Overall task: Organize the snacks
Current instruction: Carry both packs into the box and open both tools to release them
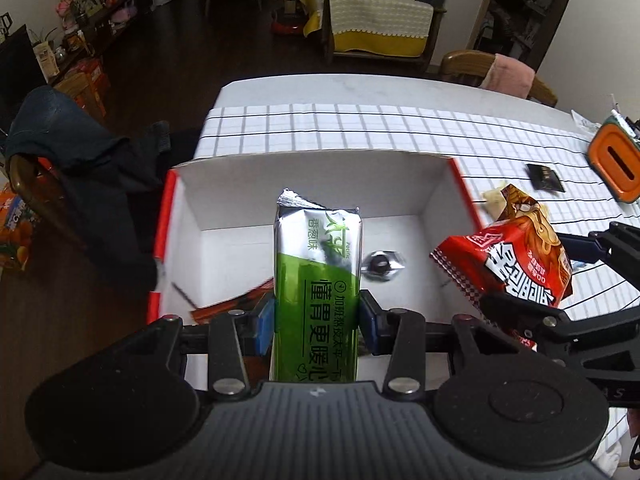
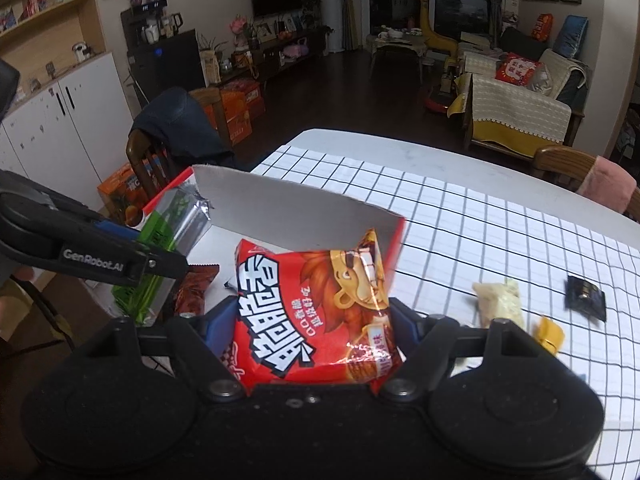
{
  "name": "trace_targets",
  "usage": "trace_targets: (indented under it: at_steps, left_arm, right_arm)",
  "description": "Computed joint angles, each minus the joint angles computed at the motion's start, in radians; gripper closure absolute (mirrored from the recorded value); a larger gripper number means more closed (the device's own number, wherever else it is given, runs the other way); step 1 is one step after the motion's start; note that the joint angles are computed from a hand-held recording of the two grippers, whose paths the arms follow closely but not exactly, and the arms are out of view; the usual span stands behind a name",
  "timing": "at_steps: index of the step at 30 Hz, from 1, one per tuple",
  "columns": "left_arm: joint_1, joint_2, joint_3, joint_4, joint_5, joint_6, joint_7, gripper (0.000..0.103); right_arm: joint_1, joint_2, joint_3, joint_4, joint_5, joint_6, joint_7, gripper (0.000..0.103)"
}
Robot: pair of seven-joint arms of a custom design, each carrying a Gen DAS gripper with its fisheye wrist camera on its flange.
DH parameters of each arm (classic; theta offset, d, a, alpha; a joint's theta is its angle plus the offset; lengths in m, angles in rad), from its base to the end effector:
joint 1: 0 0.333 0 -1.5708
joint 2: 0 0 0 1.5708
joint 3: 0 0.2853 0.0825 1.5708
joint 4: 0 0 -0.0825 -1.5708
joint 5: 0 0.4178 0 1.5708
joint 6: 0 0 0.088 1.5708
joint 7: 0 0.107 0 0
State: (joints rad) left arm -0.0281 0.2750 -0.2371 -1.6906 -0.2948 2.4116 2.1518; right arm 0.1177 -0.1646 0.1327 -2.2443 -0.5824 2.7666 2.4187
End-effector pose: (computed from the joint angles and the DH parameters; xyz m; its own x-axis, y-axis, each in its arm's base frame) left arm 0.6776 -0.1720 0.4473 -0.6147 -0.7865 0.0594 -0.6961 0.5055 -0.5098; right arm 0.5483 0.1663 0.4620 -0.1053 -0.9938 -0.0365 -0.7107 0.1009 -0.6962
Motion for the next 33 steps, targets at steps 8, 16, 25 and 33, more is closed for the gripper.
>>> trace_targets:
  at_steps: [8, 16, 25, 33]
  left_arm:
    - [0.013, 0.115, 0.011, 0.131, 0.061, -0.051, -0.019, 0.061]
    - [0.009, 0.228, 0.008, 0.273, 0.135, -0.148, -0.039, 0.061]
    - [-0.010, 0.328, 0.014, 0.406, 0.209, -0.256, -0.098, 0.061]
    - [-0.022, 0.337, 0.016, 0.400, 0.247, -0.246, -0.106, 0.061]
  right_arm:
    - [0.065, 0.179, -0.048, 0.184, -0.019, -0.070, -0.039, 0.026]
    - [0.141, 0.315, -0.115, 0.318, 0.071, -0.119, -0.155, 0.026]
    - [0.184, 0.424, -0.154, 0.429, 0.202, -0.180, -0.302, 0.025]
    - [0.210, 0.465, -0.174, 0.476, 0.244, -0.236, -0.327, 0.023]
